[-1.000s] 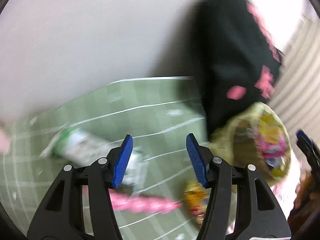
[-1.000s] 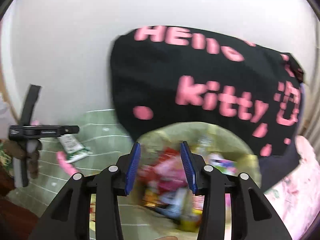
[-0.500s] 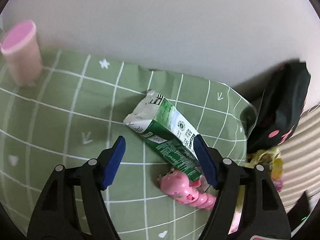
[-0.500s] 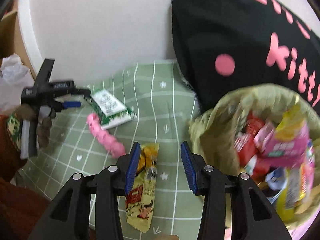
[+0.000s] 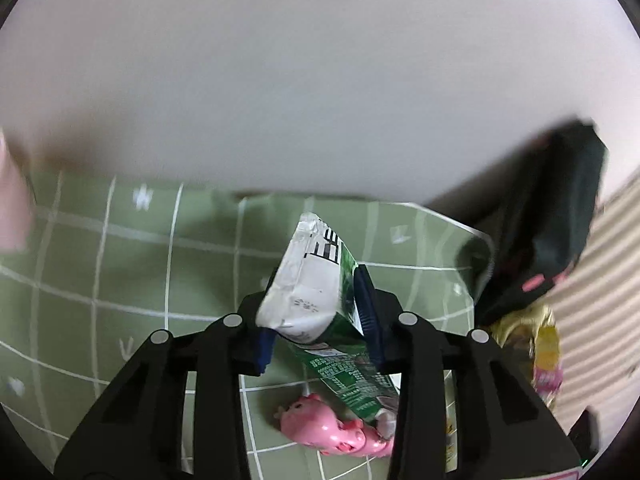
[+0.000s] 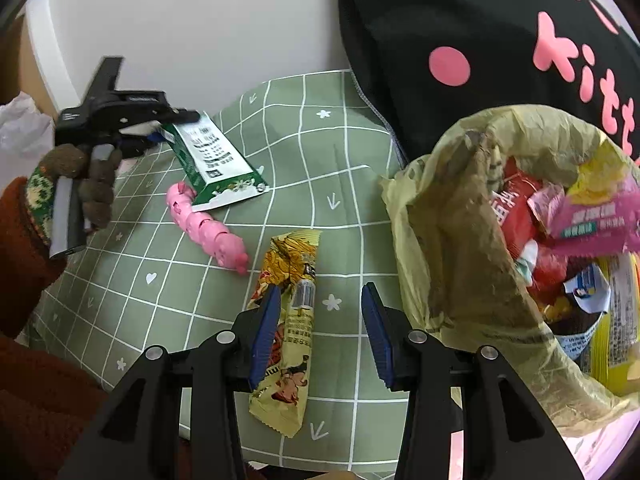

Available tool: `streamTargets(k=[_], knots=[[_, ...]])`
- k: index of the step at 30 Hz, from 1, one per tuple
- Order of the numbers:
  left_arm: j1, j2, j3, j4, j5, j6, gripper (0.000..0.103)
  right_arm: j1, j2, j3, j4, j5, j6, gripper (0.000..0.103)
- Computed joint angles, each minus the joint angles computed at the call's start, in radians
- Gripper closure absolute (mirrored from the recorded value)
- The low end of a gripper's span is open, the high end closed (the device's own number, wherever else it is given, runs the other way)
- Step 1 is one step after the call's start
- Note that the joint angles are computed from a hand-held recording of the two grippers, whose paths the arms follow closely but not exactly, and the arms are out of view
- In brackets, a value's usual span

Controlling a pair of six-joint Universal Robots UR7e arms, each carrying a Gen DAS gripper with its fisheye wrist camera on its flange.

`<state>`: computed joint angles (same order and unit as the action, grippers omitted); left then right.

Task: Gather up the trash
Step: 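Grasp the green-white milk carton with the left tool while the right tool grasps the yellow snack stick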

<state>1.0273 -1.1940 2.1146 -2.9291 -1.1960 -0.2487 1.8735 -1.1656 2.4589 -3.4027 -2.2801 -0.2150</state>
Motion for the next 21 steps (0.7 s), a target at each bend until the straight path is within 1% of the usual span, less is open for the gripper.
streamTargets(k=[3,5,7,11,16,18,19,21], knots=[[-0.057,-0.024,0.027,-0.023,0.052,0.068,0.071,-0.012,-0.011,0.005,0.009,0.017,0.004,0.063],[-0.106,-0.046,0.057,-0.047,0.109,0.134,0.072,-0.019,-0.016,0.007,0.017,0.028,0.007,0.063],[-0.135,-0.061,0.074,-0.057,0.138,0.175,0.072,-0.024,-0.013,0.005,0.027,0.036,0.011,0.063],[-0.163,-0.07,0.099,-0.073,0.154,0.206,0.072,-0.035,-0.015,0.005,0.068,0.065,0.028,0.063],[-0.16,-0.081,0.098,-0.054,0.155,0.2,0.072,-0.039,0.002,-0.011,0.119,0.098,0.026,0.063],[-0.166,-0.069,0.094,-0.057,0.157,0.194,0.072,-0.031,0.025,-0.026,0.129,0.08,0.023,0.063],[-0.168,-0.062,0.093,-0.06,0.159,0.194,0.072,-0.025,0.049,-0.041,0.14,0.052,0.035,0.063],[-0.17,-0.058,0.093,-0.061,0.162,0.195,0.072,-0.019,0.081,-0.059,0.161,0.028,0.044,0.063]])
